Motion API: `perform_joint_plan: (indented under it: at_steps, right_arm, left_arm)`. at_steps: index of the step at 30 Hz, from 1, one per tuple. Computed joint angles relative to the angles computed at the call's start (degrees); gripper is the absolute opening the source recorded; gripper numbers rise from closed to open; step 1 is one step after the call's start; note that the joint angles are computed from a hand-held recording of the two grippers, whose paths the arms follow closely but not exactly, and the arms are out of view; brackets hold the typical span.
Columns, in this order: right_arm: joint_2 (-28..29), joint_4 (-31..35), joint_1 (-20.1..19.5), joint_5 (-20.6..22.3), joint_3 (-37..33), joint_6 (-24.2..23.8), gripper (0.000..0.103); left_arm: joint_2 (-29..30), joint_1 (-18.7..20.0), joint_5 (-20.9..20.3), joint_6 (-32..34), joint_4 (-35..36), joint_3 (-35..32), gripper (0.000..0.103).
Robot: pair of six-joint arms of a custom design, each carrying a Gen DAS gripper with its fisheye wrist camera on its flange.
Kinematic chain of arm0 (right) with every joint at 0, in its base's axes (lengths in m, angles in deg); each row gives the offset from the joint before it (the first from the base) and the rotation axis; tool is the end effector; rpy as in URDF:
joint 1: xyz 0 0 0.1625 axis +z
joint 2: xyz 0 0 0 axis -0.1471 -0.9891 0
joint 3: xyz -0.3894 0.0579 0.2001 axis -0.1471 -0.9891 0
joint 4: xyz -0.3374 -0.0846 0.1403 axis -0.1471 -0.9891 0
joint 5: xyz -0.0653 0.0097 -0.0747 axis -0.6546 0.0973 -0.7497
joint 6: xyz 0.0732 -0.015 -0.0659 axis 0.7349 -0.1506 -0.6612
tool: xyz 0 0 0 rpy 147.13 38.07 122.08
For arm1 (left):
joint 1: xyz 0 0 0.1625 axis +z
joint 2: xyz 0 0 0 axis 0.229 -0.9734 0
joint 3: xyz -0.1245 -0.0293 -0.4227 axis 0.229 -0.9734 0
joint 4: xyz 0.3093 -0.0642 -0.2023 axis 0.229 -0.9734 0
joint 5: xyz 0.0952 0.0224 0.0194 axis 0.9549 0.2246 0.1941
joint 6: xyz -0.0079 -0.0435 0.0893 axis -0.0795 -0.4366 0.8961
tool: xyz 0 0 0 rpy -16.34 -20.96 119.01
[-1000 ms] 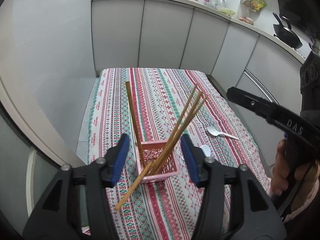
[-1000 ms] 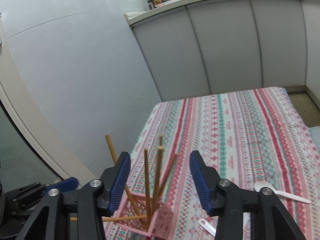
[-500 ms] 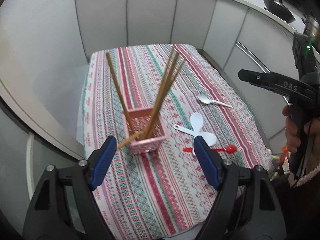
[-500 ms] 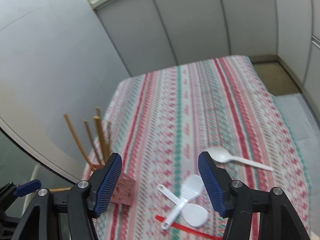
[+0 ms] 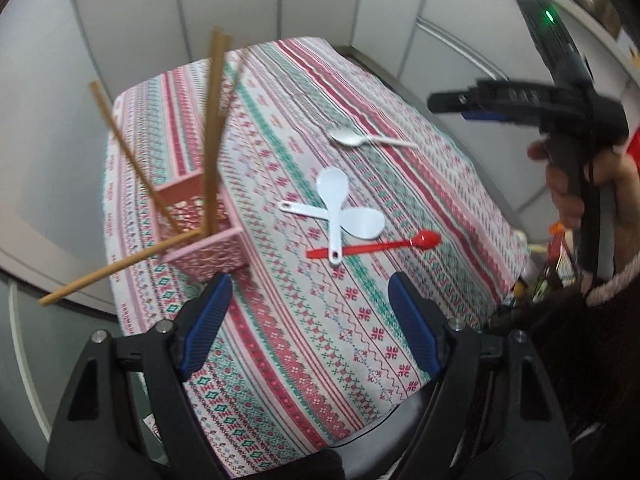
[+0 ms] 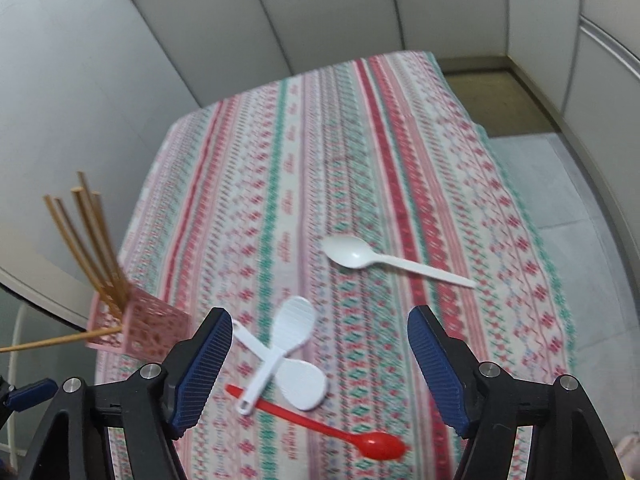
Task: Organize utensils
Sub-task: 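Move both grippers toward the white rice paddles and red spoon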
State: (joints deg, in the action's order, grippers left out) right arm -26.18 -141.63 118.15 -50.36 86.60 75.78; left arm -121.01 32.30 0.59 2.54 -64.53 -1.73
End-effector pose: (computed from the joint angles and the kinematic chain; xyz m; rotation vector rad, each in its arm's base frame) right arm 0.2800 -0.6066 0.3033 -0.3670 -2.3520 1.0238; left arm -0.3759 -0.6326 0.2612 1.3177 2.3674 -0.0713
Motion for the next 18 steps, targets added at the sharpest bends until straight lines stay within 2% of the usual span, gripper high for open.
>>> perform_joint_plan:
  at_steps: [10, 14, 18]
  right_arm:
    - [-3.21, 3.15, -3.77, 0.19, 4.39, 3.54, 0.078]
    - [-4.39, 3.72, -5.52, 0.99, 5.47, 4.71, 0.078]
    - [-5.36, 3.38, -6.93, 1.74, 6.29, 4.99, 0.078]
  left_arm:
    - [4.03, -1.22, 0.86, 0.49, -0.67, 1.69, 0.080]
    - [7.35, -1.90, 2.97, 1.72, -2.61, 1.45, 0.080]
    - [11.64, -1.88, 3.64, 2.39, -3.49, -1.18, 0.071]
